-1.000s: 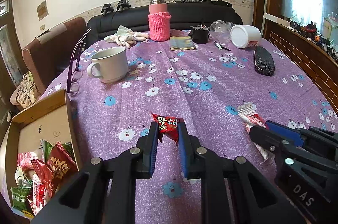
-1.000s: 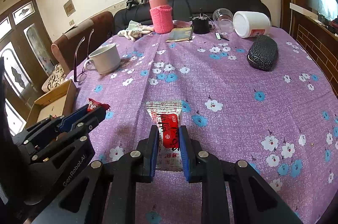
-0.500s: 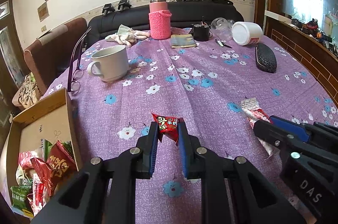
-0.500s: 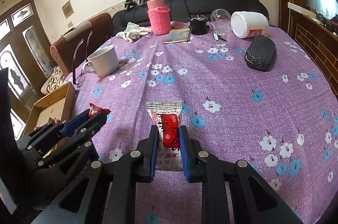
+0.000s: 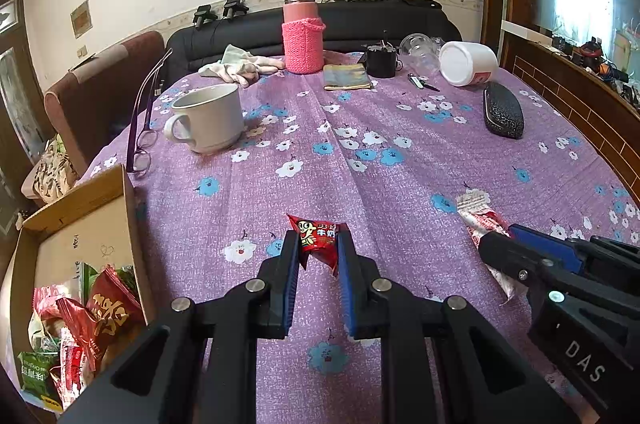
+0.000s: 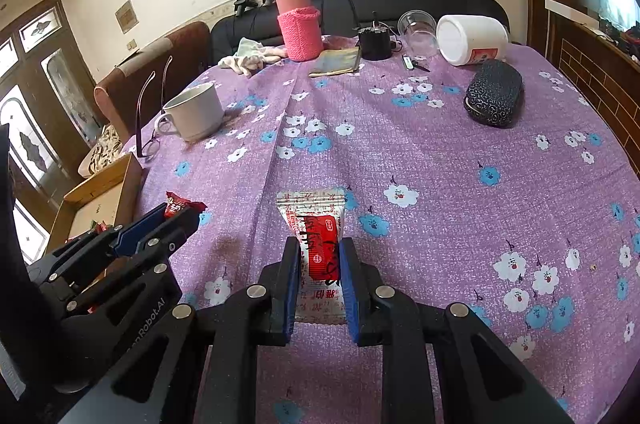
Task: Organize snacks
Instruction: 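Hold the red packet and sachet above the table, then carry the red packet and red-white sachet over the box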
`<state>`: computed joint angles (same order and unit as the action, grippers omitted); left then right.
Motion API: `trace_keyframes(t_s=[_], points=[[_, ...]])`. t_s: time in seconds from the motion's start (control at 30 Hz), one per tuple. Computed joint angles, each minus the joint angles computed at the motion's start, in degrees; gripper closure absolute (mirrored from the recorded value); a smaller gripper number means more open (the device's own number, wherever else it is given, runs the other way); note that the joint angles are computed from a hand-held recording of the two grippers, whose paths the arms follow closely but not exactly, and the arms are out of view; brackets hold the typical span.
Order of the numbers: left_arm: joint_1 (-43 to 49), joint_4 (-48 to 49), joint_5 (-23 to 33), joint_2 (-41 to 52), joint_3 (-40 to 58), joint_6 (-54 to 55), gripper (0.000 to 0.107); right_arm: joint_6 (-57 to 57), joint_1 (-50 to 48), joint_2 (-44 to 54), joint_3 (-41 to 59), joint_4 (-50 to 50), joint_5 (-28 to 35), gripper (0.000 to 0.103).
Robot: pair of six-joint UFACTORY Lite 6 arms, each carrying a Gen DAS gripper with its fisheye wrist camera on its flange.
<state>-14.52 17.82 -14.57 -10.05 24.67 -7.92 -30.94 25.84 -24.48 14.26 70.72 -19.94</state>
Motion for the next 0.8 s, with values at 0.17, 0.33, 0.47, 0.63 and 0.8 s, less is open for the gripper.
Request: trace_keyframes(t_s=[0.17,0.33,0.47,0.63,0.8], points=[[-1.04,-8.81,-0.98,0.84,-0.3,7.8,0.089,-0.94,0.78,-0.72,-0.26,1.2,-0.83,0.082],[-1.93,-20.63,-1.21,-0.18,-1.16,18.2,0.089,-2.13,0.63,-2.07,-0.7,2.37,-0.5,0.082],[-3.35,-30.57,0.2,-5.02,-3.3,27.68,0.089,-4.82,1.58,-4.06,-1.16,5.34,-0.9,0.082],[-4.54,-44.22,2.25,-11.92,-6.68,41.54,0.089,-7.41,2.29,-6.88,-2.08,8.22,-0.98,0.082],[-4.15,-59.51,4.81,-19.56,-8.62,57.5,0.089,-8.68,4.3,-7.32,-2.09,10.16,-2.32,0.082]])
